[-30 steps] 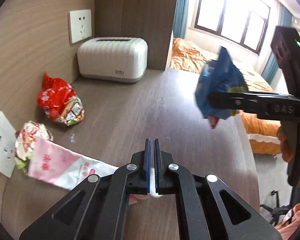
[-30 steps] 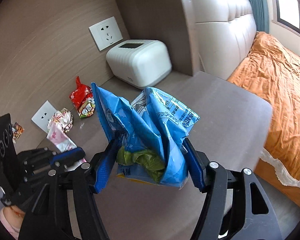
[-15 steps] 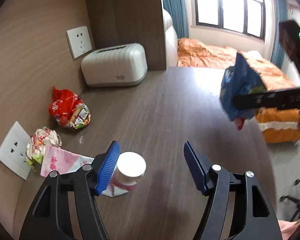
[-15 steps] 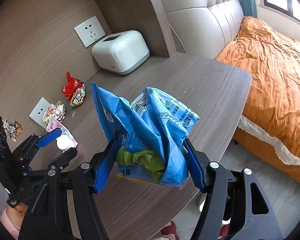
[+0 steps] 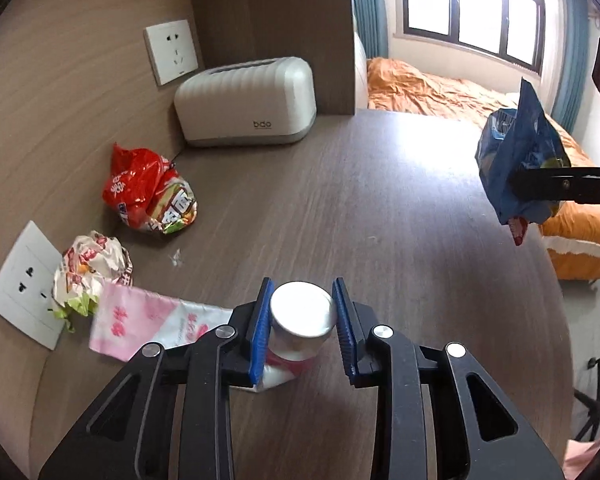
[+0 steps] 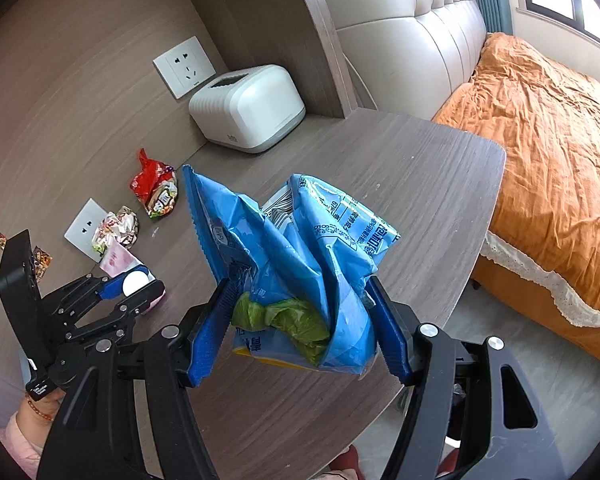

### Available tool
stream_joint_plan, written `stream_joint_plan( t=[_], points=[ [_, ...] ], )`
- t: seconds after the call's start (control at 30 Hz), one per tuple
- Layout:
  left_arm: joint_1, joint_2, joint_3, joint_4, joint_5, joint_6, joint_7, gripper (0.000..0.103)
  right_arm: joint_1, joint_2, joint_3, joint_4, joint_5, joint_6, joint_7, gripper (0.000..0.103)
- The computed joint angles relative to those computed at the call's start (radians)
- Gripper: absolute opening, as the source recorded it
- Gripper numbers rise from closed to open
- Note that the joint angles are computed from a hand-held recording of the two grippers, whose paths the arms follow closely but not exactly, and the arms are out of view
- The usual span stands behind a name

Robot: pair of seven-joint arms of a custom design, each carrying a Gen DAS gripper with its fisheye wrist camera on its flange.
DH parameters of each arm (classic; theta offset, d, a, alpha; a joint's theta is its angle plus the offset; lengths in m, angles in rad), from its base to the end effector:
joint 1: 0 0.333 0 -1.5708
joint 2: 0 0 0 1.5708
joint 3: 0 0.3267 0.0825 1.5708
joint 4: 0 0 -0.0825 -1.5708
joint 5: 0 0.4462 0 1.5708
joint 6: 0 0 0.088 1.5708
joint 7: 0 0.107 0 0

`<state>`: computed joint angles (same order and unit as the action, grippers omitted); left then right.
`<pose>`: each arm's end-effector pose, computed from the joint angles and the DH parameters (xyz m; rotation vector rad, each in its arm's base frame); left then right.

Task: Collect trash
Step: 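Carry the blue bag and white cup over the bin and release both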

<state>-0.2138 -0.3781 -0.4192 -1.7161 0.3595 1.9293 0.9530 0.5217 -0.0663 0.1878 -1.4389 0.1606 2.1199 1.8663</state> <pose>0.3987 -0.3325 0.7979 -1.6968 1.8066 -0.5962 0.4617 0.4135 0.8142 -1.9789 1.3287 -0.0800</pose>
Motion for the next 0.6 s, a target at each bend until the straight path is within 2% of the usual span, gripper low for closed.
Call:
stream_joint_plan(
  t=[0.27,0.37,0.47,0.6],
  points=[
    [-0.021,0.048,-0.040,0.116,0.006,-0.034,-0.069,0.028,-0.017,-0.081,-0.024,-0.089,0.046,0.034,-0.021,0.067],
    [-0.048,0.114,-0.074,0.210,0.044,-0.042,-0.079,0.028,-0.027,-0.127,-0.039,-0.135,0.062,0.041,-0.034,0.067],
    [-0.101,0.217,-0.108,0.333,0.099,-0.051,-0.075,0.028,-0.040,-0.180,-0.058,-0.183,0.069,0.038,-0.050,0.067],
    [-0.203,0.391,-0.144,0.511,0.169,-0.054,-0.042,0.028,-0.065,-0.251,-0.083,-0.242,0.048,0.007,-0.069,0.067]
  ],
)
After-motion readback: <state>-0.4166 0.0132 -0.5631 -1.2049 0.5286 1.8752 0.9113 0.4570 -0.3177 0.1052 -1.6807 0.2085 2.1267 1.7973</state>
